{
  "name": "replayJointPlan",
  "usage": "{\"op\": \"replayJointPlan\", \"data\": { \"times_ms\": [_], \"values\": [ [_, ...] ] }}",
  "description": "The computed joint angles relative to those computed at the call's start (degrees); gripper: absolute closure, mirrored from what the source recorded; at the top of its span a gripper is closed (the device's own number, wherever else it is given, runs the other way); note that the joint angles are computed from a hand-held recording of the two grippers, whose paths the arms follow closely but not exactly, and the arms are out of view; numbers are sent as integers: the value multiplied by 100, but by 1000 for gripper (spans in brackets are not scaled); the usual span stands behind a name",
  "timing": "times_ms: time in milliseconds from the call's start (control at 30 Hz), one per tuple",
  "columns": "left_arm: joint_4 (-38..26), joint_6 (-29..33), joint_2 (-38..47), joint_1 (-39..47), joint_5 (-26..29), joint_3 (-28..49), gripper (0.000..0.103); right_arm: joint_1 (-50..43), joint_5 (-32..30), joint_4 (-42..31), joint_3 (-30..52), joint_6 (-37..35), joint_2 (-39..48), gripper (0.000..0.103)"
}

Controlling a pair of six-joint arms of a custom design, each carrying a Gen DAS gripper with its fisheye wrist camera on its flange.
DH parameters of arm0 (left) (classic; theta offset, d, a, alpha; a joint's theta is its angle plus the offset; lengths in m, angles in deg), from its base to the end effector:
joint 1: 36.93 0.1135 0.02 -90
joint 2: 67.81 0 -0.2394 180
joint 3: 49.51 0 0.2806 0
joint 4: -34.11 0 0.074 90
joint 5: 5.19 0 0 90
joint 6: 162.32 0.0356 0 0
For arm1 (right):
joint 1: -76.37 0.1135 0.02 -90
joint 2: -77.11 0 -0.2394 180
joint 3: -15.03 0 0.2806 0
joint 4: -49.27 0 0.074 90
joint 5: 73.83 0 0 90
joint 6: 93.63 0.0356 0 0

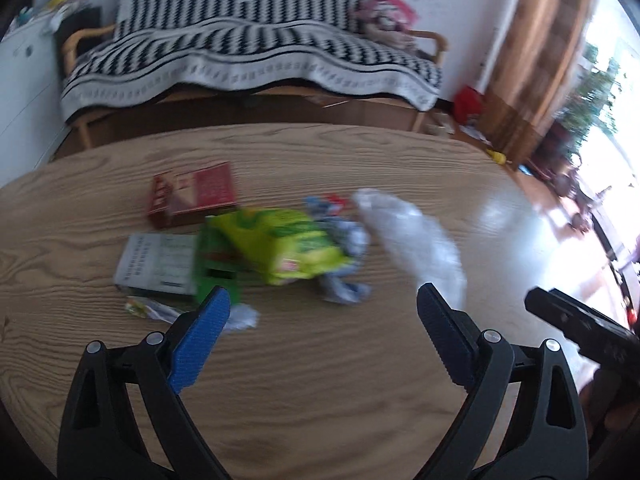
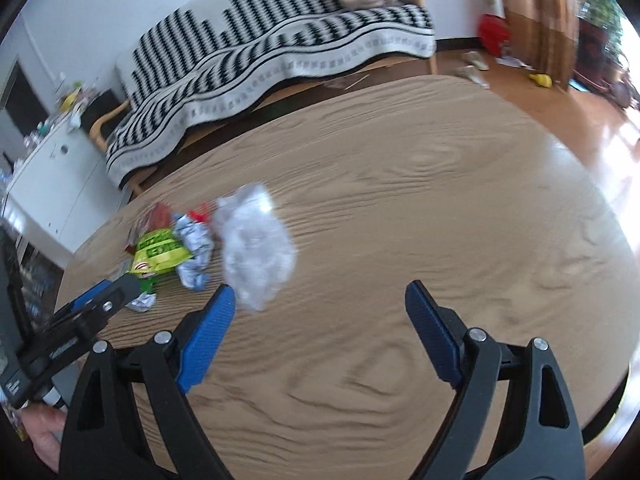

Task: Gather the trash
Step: 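Swing both tools back over the trash pile on the table, then grasp the yellow-green corn snack bag with the left tool while the right tool grasps the clear plastic bag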

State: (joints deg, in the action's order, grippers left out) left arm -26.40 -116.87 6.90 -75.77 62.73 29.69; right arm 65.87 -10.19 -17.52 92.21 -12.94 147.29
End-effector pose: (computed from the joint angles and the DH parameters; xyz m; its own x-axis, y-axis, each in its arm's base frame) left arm 0.2393 -0.1755 0.2777 -0.7532 -0.2282 -0.6170 -0.1556 0.9731 -0.1700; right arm 0.2690 -0.0338 0.2814 -0.8294 0.0063 -0.5586 -0.1931 0.9351 0.2973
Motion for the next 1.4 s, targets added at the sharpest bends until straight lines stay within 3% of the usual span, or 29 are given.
{"op": "replayJointPlan", "data": {
  "times_ms": [333,467,567,700,767,800,833,867,900,933,1033,1400],
  "values": [
    [637,363,460,635,192,-59,13,1055,511,664,115,669,793,19],
    [656,352,678,643,189,86,33,1201,599,833,230,824,1154,19],
    [646,297,711,737,352,65,54,1244,604,914,258,861,1286,19],
    [640,295,622,728,384,17,71,1352,687,1000,296,890,1396,19],
    [596,260,508,721,368,-2,75,1430,674,1019,307,923,1444,27],
    [568,235,448,691,315,-15,76,1467,668,1006,323,917,1471,36],
    [522,231,385,670,250,-10,76,1518,727,1016,308,888,1440,51],
    [498,221,329,646,199,-19,77,1541,697,979,307,846,1442,59],
    [451,206,257,618,122,-15,77,1553,633,946,312,825,1446,76],
    [411,199,217,600,84,-1,77,1560,596,913,320,814,1446,84],
    [317,197,74,568,7,-2,77,1566,623,942,216,770,1237,92],
    [-59,-33,83,39,-456,431,77,505,131,475,206,264,374,94]
  ]
}}
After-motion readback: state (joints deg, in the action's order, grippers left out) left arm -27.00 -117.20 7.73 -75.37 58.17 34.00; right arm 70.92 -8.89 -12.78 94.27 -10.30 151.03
